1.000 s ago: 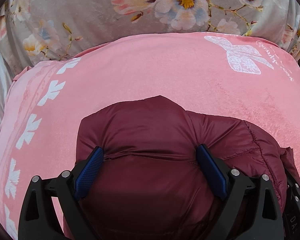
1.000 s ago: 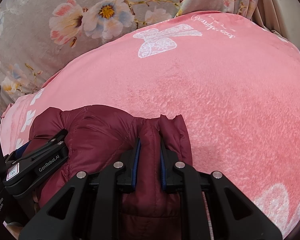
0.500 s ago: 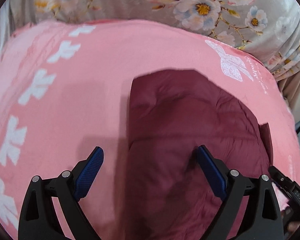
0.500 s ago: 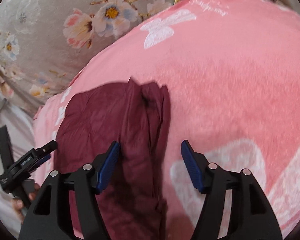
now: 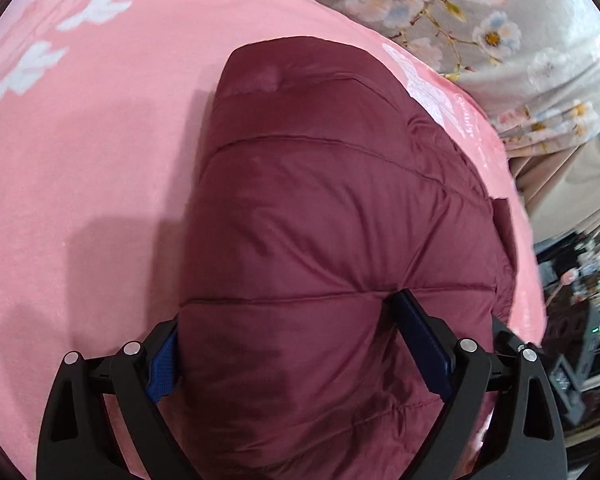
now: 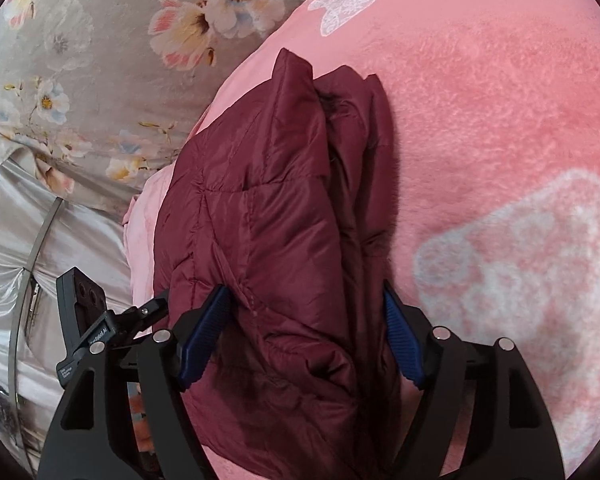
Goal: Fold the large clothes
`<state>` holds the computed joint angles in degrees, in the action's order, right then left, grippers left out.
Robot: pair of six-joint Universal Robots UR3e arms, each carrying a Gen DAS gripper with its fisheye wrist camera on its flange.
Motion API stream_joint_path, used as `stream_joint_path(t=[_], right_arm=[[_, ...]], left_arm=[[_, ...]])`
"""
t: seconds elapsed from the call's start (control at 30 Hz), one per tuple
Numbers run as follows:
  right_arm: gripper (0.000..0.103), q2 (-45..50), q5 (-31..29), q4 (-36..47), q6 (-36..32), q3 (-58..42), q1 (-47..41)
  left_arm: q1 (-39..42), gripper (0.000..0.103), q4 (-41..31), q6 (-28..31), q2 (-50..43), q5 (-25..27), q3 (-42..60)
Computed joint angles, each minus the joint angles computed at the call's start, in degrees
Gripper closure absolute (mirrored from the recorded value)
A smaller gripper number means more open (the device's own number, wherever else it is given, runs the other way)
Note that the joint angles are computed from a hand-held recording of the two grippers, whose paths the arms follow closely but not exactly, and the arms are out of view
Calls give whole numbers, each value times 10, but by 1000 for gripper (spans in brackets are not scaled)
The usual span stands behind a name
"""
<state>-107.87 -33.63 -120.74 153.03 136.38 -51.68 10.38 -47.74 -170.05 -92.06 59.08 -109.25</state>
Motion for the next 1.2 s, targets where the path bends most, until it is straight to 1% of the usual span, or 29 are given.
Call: stream_joint_path(t=[0.03, 0.07, 0.1, 0.13, 0.17, 0.2, 0.23, 0.27, 0.3, 0.37, 0.43, 0.53, 0.67, 0.73, 0.77, 0.93, 1.13, 1.2], right_arm=[[49, 16, 5, -10, 10, -7, 13], [54, 19, 3, -26, 21, -6, 21], [68, 15, -3, -57, 38, -5, 33], [77, 1, -18, -88, 54, -9, 48], [80, -7, -31, -106, 67, -14, 60], [84, -15, -45, -133, 86, -23, 76], [86, -18, -51, -151, 99, -30, 85], [87, -18, -61, -184, 121, -43, 102], [88, -10, -75, -224, 147, -58, 122], [88, 17, -103, -294, 191, -95, 161], [88, 69, -136, -364, 235, -155, 210], [88, 144, -171, -425, 271, -240, 264], [88, 285, -227, -486, 311, -392, 343], [88, 370, -259, -491, 324, -488, 384], [88, 395, -267, -487, 327, -520, 394], [88, 560, -296, -437, 340, -717, 442], [88, 704, -338, -334, 322, -896, 481], [86, 718, -347, -346, 321, -893, 484]], left_arm=[[-8, 17, 11, -4, -2, 8, 2], [-17, 25, 29, -12, 2, 21, -2], [-21, 30, 41, -9, 6, 30, -4], [-26, 40, 54, -4, 14, 38, -5], [-25, 50, 57, 3, 15, 39, -1], [-22, 55, 55, 17, 20, 34, 6], [-19, 63, 52, 29, 25, 26, 17], [-17, 68, 48, 36, 25, 19, 29], [-14, 69, 46, 41, 26, 9, 46], [-21, 71, 55, 40, 14, 11, 83], [-22, 71, 80, 43, -1, 15, 119], [-15, 71, 118, 42, -35, 18, 176], [10, 71, 140, 48, -103, 13, 269], [23, 71, 153, 51, -159, 15, 329], [29, 71, 154, 56, -175, 13, 346], [47, 70, 147, 66, -324, 11, 495], [57, 70, 124, 84, -434, 30, 571], [61, 66, 164, 88, -441, 37, 545]])
